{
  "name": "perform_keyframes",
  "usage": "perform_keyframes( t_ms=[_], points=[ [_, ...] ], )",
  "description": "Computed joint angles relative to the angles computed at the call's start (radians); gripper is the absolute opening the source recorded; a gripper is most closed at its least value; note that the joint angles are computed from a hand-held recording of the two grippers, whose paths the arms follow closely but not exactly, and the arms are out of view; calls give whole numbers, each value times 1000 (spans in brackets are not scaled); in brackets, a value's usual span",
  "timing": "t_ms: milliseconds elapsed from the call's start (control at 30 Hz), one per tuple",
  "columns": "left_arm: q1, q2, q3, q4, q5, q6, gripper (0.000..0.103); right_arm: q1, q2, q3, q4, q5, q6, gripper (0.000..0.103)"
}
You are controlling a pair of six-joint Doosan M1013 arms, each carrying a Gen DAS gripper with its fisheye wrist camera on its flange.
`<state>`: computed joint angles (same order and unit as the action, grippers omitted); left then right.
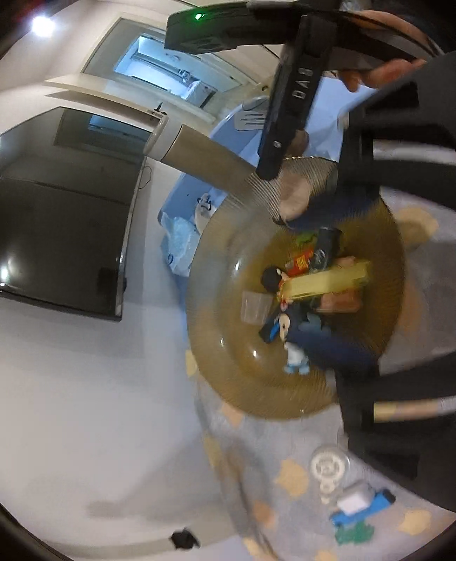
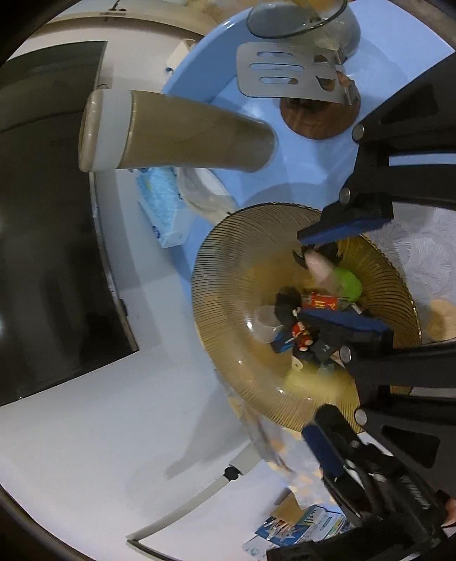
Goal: Organize rigid objects
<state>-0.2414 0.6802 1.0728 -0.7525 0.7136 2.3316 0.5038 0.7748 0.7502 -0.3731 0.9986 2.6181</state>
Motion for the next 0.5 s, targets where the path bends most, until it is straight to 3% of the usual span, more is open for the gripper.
perform_keyframes(
  t_ms=[100, 267, 400, 500],
  points=[
    [34, -42, 69, -105, -37, 82, 85, 8, -35, 60, -47, -50, 54, 52],
    [102, -95, 141, -82, -92, -55, 85, 19, -81, 126, -74, -126, 110, 54],
    [155, -145, 217, -174, -159, -38, 85, 40, -77, 97, -64, -171, 60, 54],
    [183, -189, 284, -134, -246, -59, 85, 67, -43, 28, -61, -177, -27, 66]
  ],
)
